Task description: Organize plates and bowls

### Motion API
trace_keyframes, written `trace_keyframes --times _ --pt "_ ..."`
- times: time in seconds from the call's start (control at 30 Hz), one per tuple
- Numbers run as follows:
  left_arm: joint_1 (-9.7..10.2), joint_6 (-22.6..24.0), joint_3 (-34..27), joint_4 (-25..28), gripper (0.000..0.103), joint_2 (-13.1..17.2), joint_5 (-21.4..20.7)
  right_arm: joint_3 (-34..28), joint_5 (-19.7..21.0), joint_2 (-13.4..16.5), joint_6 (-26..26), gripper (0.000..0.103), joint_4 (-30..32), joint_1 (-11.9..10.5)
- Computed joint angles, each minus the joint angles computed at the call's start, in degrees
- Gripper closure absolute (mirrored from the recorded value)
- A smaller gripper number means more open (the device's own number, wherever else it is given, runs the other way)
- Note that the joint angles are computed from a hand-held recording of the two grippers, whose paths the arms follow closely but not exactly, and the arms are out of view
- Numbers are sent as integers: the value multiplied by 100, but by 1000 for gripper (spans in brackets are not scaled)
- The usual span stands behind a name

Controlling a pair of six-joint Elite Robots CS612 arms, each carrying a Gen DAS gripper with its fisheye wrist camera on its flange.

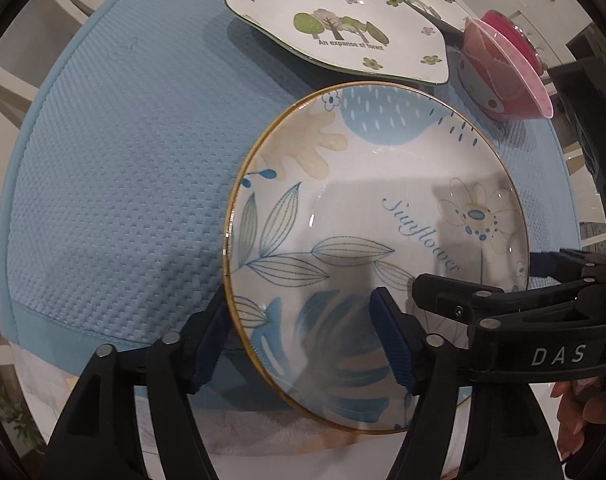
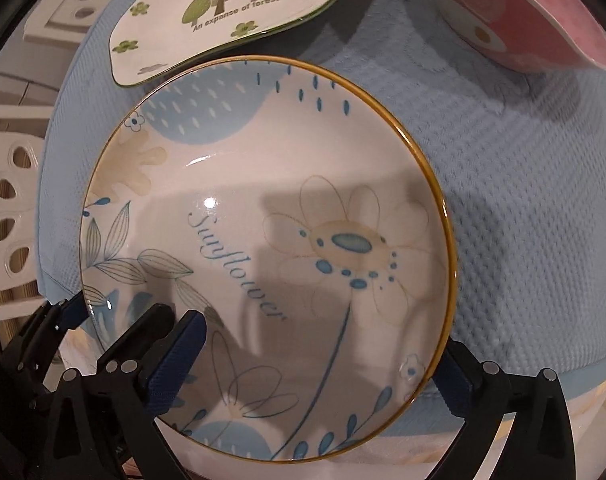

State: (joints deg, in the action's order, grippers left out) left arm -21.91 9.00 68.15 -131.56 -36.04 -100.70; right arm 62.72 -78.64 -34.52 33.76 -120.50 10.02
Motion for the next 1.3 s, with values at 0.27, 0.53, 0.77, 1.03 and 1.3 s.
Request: trace_keyframes --times 0.27,0.53,0.77,1.03,1.3 --pt "-165 -368 1 146 0 25 416 301 487 -108 -624 0 -435 -164" --pt "-261 -493 111 47 0 -6 438 513 186 -319 -903 7 -143 -247" --pt "-273 -747 312 -192 0 -55 450 815 132 -430 -699 2 -492 -407" --pt "-204 -798 488 -419 0 -114 429 1175 -95 -580 -972 0 -946 -471" --pt "-205 -756 582 -542 0 -153 418 1494 -653 -771 -626 0 -1458 -275"
